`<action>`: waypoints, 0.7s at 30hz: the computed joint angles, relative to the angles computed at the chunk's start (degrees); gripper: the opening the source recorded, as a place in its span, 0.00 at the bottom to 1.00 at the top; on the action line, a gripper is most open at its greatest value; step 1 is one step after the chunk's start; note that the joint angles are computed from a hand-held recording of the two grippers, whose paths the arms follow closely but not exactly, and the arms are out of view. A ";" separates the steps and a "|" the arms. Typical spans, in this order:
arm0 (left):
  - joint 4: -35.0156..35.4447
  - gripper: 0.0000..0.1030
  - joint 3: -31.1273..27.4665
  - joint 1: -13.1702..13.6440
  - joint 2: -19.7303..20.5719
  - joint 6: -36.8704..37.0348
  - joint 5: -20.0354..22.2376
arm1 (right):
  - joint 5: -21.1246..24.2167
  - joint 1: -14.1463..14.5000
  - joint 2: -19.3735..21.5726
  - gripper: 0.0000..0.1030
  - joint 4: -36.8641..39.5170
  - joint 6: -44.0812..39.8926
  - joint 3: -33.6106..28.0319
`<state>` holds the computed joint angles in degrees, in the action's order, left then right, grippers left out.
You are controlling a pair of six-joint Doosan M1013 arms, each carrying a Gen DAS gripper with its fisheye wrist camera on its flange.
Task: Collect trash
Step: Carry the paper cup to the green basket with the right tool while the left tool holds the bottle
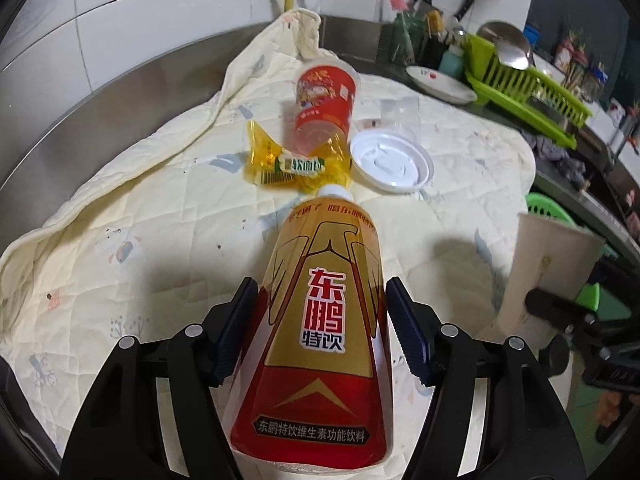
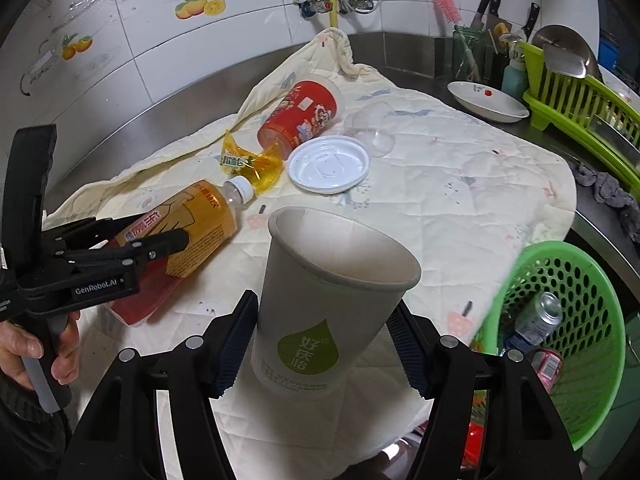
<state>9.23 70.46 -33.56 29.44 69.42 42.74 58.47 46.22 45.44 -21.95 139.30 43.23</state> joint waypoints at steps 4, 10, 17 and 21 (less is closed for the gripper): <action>-0.79 0.63 -0.77 0.00 0.52 0.56 1.61 | -0.98 -0.05 -1.57 0.61 -0.95 1.96 2.87; -0.08 0.65 -3.37 -0.19 2.09 1.34 5.06 | -1.03 -0.12 -3.52 0.61 -3.43 4.36 6.18; 1.71 0.63 -3.16 -0.63 2.14 0.51 4.05 | -1.01 -0.50 -6.69 0.61 -6.54 9.10 11.95; -0.47 0.63 -2.30 -0.52 1.50 1.08 2.67 | 0.11 -0.71 -8.26 0.61 -8.55 11.37 14.97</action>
